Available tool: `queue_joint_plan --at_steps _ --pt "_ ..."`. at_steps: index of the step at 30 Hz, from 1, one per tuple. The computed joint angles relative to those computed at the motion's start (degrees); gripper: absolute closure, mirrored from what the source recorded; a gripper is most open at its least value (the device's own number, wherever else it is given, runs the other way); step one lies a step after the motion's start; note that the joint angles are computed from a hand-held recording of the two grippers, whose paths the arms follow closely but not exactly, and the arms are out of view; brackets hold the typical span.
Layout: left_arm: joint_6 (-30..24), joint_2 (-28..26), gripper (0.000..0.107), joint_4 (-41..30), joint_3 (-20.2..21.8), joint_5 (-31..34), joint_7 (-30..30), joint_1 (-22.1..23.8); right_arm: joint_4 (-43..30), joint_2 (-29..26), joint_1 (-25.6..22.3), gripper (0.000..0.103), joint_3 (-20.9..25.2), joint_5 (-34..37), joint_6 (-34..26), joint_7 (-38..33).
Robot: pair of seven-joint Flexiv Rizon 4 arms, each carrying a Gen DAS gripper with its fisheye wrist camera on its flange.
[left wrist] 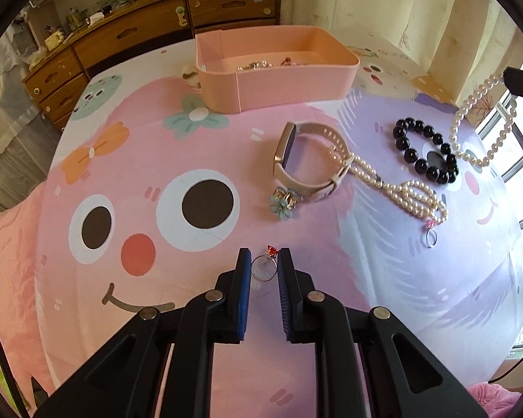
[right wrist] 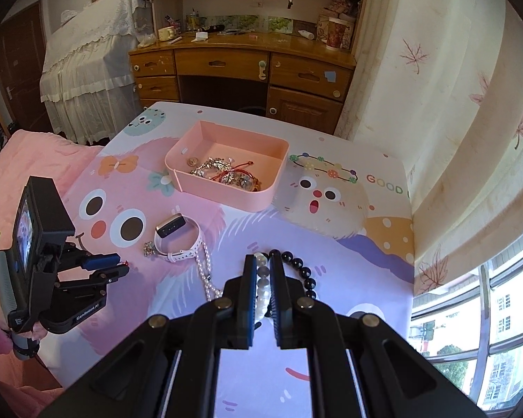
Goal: Organize jewelry
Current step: 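Carry the ring with the left tool while the right tool carries the necklace over the pink box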
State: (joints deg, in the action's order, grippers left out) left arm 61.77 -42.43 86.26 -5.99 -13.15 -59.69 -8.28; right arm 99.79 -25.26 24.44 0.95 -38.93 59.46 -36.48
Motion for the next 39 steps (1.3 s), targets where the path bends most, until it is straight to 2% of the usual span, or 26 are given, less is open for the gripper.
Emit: queue_joint_plan --at_steps 5,10,14,19,28,39 --pt "-2.1 0.5 0.094 -2.9 2.1 2.4 -1.7 -1.8 -1.3 -0.8 -0.4 0.096 0.0 0.3 1.4 -2.1" --pt "-2.6 0.3 0.094 -6.0 1.8 2.6 -2.8 -2.0 -3.1 -2.3 -0.4 0.096 -1.0 -0.2 3.9 -3.8" --pt "0.6 -0.6 0.094 -8.5 0.7 1.7 -4.2 -2.0 -5.1 -4.1 -0.3 0.096 -2.2 -0.5 6.3 -4.4" --pt "1.9 -2.9 0.094 -13.1 0.2 0.7 -5.2 -2.5 -8.1 -6.8 0.0 0.096 -4.2 -0.4 8.8 -4.3" --pt "1.0 -11.3 0.094 -28.3 1.6 1.5 -8.8 -4.6 -15.5 -12.6 -0.1 0.096 -6.0 1.9 11.7 -7.1" --pt "-6.7 -21.4 0.093 -47.7 2.8 2.4 -11.9 -5.4 -22.8 -17.6 -0.5 0.096 -6.8 7.2 12.5 -9.1"
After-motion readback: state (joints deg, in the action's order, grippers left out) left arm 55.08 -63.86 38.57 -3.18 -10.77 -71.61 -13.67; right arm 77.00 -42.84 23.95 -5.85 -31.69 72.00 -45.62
